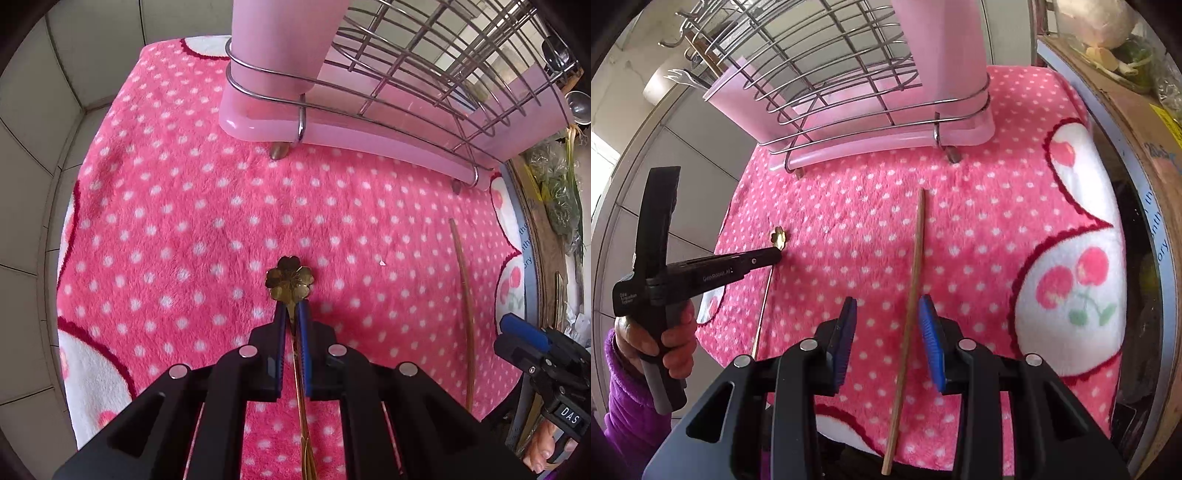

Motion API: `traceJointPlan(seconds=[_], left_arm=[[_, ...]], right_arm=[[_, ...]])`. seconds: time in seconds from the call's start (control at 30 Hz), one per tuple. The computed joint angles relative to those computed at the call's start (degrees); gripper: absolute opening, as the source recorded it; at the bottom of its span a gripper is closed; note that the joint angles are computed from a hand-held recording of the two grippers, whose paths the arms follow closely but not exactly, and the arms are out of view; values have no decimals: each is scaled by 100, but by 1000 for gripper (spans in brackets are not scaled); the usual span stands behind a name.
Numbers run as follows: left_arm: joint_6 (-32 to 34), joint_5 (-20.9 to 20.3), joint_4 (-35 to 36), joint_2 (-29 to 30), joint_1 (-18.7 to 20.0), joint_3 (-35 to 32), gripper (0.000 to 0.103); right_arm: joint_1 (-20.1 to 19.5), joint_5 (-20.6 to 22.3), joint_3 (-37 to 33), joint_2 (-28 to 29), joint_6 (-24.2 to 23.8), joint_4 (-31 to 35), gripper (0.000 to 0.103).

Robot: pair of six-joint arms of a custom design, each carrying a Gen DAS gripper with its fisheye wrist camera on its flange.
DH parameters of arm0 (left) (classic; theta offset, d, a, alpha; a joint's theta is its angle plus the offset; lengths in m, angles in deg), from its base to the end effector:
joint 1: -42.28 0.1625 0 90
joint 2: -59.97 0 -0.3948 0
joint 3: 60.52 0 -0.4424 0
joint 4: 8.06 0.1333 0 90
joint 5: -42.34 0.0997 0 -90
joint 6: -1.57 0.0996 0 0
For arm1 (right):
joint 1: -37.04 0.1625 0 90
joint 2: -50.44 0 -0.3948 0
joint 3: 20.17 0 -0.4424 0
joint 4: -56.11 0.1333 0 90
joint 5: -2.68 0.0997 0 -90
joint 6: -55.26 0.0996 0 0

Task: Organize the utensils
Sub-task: 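Grasp the last wooden chopstick with the right tool while the left tool lifts the gold spoon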

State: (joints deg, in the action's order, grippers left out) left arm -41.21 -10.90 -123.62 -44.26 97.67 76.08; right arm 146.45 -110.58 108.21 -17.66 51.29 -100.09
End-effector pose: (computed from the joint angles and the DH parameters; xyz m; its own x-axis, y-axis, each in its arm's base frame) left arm -0.0492 -0.4109 0.2173 -0.8374 -0.1782 -0.5167 -0.0065 0.9485 -0.3166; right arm 0.2465 -0.4170 0.0639 -0.8550 -0.3312 0.3990 -0.3907 0.9174 -0.0757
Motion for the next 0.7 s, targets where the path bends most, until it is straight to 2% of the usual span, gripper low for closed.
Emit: traceJointPlan(seconds=[0.13,0.33,0.43,0.57,0.63,0.7], left_arm=[[-43,-23,213,246,73,-229,6],[109,92,109,683,-2,-403,4],[206,114,-104,607,-49,-298,3],[328,22,-476,129,-232,-5,3],[409,40,-570,-98,-346,78,3],[516,39,-661,-271,-437,149,3]], right_arm=[[24,-213,-354,269,147,303,36],[47,-423,-545,420,228,427,36],[-13,-271,-553,348,304,450,35],[-24,-373,-611,397,291,359,35],[-59,-348,-650,435,256,335,25],[-64,-393,-703,515,234,306,22]])
